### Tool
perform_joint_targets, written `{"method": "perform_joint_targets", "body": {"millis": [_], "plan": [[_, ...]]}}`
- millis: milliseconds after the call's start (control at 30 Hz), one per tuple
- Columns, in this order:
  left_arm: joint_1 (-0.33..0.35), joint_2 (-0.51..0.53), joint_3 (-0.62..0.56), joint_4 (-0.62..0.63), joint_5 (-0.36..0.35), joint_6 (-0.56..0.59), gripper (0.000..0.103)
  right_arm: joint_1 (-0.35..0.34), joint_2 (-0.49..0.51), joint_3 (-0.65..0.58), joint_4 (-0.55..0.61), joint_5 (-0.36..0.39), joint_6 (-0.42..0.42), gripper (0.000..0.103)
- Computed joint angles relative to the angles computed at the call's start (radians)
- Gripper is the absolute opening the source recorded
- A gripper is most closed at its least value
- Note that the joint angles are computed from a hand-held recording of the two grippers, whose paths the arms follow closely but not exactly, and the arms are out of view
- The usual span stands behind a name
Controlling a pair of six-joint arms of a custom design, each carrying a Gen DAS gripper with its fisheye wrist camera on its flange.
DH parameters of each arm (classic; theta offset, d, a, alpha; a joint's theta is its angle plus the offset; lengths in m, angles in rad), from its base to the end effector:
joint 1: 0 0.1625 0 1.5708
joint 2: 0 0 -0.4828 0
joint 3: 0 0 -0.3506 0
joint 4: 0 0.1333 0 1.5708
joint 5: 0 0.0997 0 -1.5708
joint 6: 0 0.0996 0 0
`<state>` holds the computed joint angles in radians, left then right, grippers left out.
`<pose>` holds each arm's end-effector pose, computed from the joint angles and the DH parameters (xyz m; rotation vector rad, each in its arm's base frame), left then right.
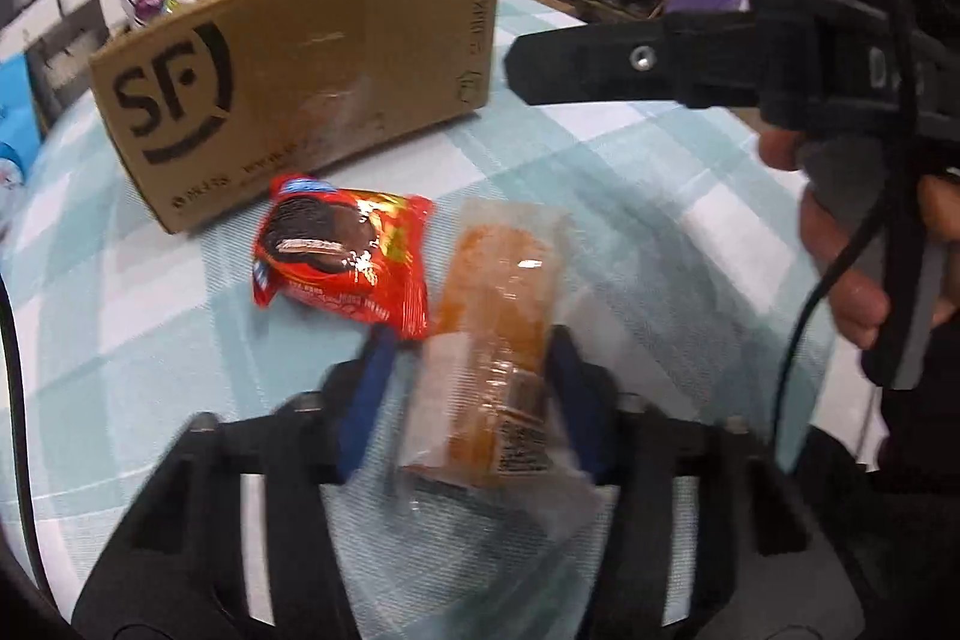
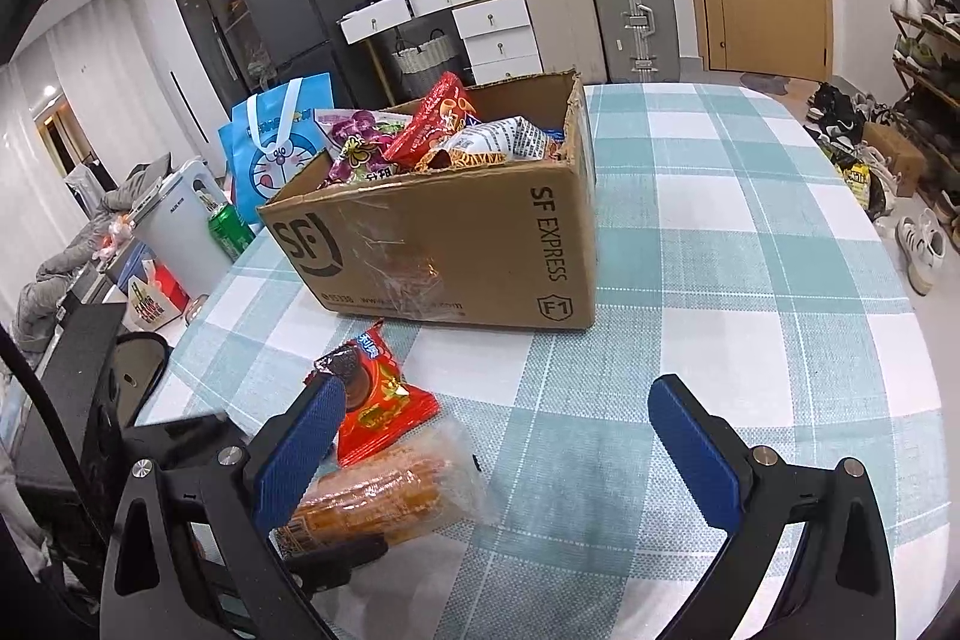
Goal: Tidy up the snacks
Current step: 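Grasp the orange bread pack with the left gripper and lift it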
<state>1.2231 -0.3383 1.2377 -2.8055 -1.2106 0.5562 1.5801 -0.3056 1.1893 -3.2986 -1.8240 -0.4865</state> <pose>-0.1137 -0.8080 -0.0070 1.1134 2.4855 -0.4066 0.1160 -0.8201 0.0472 0.4785 -2.4772 1.0233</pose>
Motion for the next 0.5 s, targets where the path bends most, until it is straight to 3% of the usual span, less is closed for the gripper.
{"method": "perform_joint_targets", "body": {"millis": [500], "plan": [[0.011,-0.069,0.014,-0.099,-0.026,-0.039,0.034,-0.002,-0.003,0.0,-0.005,-0.003,0.009,0.102]]}}
